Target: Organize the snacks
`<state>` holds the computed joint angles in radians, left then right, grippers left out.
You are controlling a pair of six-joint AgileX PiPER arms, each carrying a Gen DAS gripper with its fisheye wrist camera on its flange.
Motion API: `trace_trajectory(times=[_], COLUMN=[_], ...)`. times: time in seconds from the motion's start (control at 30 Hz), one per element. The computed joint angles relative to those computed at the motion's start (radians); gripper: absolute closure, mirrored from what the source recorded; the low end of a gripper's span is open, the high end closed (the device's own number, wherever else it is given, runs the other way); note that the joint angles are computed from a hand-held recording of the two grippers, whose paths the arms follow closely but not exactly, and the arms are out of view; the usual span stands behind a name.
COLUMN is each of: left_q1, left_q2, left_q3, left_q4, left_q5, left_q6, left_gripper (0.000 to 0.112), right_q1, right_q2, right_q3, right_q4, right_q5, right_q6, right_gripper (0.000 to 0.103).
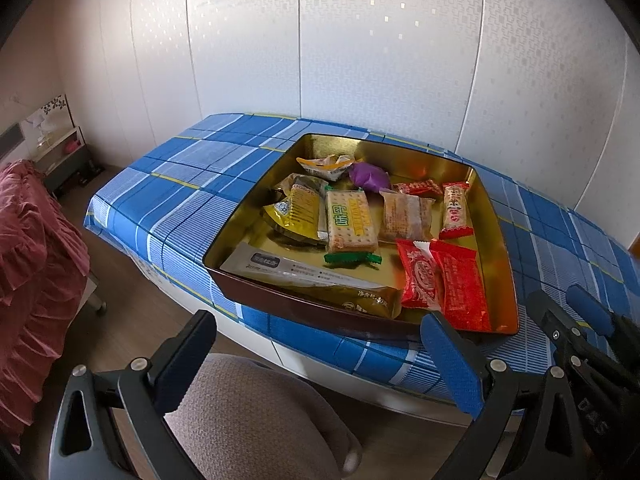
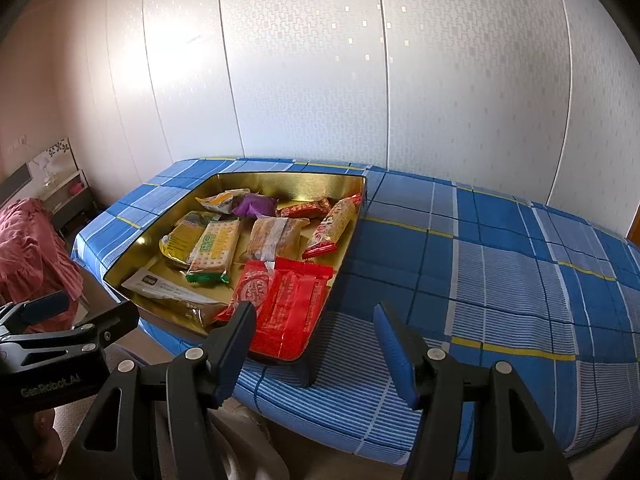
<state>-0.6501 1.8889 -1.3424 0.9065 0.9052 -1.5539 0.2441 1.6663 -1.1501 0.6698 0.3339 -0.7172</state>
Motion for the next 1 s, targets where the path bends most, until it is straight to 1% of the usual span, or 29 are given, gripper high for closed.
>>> trace_trajectory(times=[0.27,0.6,0.8,1.0], left_q1=[-0.001,0.009,0.009,0.005], left_q2=[0.005,0.002,0.004,0.021], left_q3=[-0.007,-0.002,-0.006,-0.023], left_q4=[-0.012,-0.029,-0.033,-0.031], left_q5=[0.003,-0.018,-0.014,0.018], left_q6=[0.002,0.014,0.019,0.017], left_gripper=[0.010,0.010,0.010,0.010], right_q1=[0.009,0.023,0.028,0.026], right_q2=[0.005,0.005,0.005,0.010], right_q3=[-0.002,-0.001,-0.002,-0.006], right_q4=[-0.024,-0.066,-0.087,-0.091], right_q5=[-0.002,-0.016,-0.020,-0.016], right_q6=[0.027,0.085,0.114,0.127], right_gripper=[0.041,0.041,0.041,0.041])
